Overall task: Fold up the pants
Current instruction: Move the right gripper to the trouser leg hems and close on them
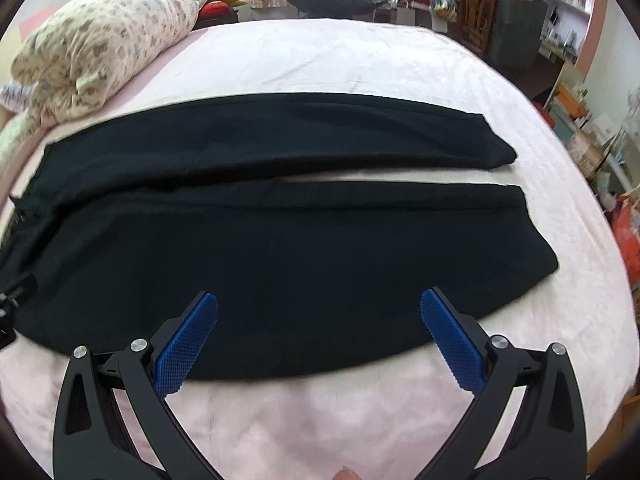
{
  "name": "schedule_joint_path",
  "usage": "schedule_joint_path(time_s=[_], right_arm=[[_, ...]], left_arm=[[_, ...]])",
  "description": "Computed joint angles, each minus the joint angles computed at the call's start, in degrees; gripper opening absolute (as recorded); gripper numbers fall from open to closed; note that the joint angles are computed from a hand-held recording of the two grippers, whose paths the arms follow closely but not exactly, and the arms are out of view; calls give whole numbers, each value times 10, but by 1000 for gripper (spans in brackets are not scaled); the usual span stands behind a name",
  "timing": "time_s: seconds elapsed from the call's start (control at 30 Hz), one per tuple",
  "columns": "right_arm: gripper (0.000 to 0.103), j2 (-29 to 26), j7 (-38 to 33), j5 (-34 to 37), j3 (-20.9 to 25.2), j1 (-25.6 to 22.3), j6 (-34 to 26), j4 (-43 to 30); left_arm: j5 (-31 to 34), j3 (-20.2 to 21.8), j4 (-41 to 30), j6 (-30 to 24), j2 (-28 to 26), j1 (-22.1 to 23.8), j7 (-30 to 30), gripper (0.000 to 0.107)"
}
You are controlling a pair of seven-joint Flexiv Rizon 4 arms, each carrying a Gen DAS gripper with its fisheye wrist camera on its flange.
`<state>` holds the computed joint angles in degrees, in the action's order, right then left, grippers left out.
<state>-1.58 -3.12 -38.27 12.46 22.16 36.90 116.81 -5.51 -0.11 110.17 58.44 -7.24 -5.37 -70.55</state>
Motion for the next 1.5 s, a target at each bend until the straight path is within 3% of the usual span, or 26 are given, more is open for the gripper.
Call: schedule_joint_path(time_s=[0.23, 0.43, 0.63, 0.83, 1.0, 1.13, 1.17, 1.27, 1.37, 1.5], right_arm=[[102, -32, -164, 165, -36, -46, -38, -79], [102, -26, -208, 197, -63, -100, 42, -76], [102, -50, -294, 350, -91, -167, 85, -120], [102, -76, -308, 449, -111, -225, 72, -164], [96, -111, -276, 527, -121, -267, 65, -200], [85, -135, -230, 537, -123, -277, 100, -209], [75, -145, -226, 526, -124, -277, 88, -221], [66, -172, -233, 540, -110, -282, 76, -256], [62, -211, -258, 561, -96, -294, 33, -312], [59, -268, -230, 529, -98, -277, -63, -401]], left_arm=[[84, -1, -105, -90, -53, -30, -90, 101], [140, 1, -182, -175, -90, -57, -140, 101], [161, 1, -223, -204, -120, -73, -153, 101], [153, 1, -242, -217, -142, -78, -158, 101], [77, -10, -223, -210, -140, -58, -160, 101], [52, -8, -219, -228, -139, -55, -181, 101], [48, -9, -216, -230, -139, -54, -182, 101], [44, -10, -215, -248, -140, -53, -183, 101], [50, -10, -213, -256, -142, -57, -187, 101], [45, -14, -214, -263, -145, -59, -185, 101]])
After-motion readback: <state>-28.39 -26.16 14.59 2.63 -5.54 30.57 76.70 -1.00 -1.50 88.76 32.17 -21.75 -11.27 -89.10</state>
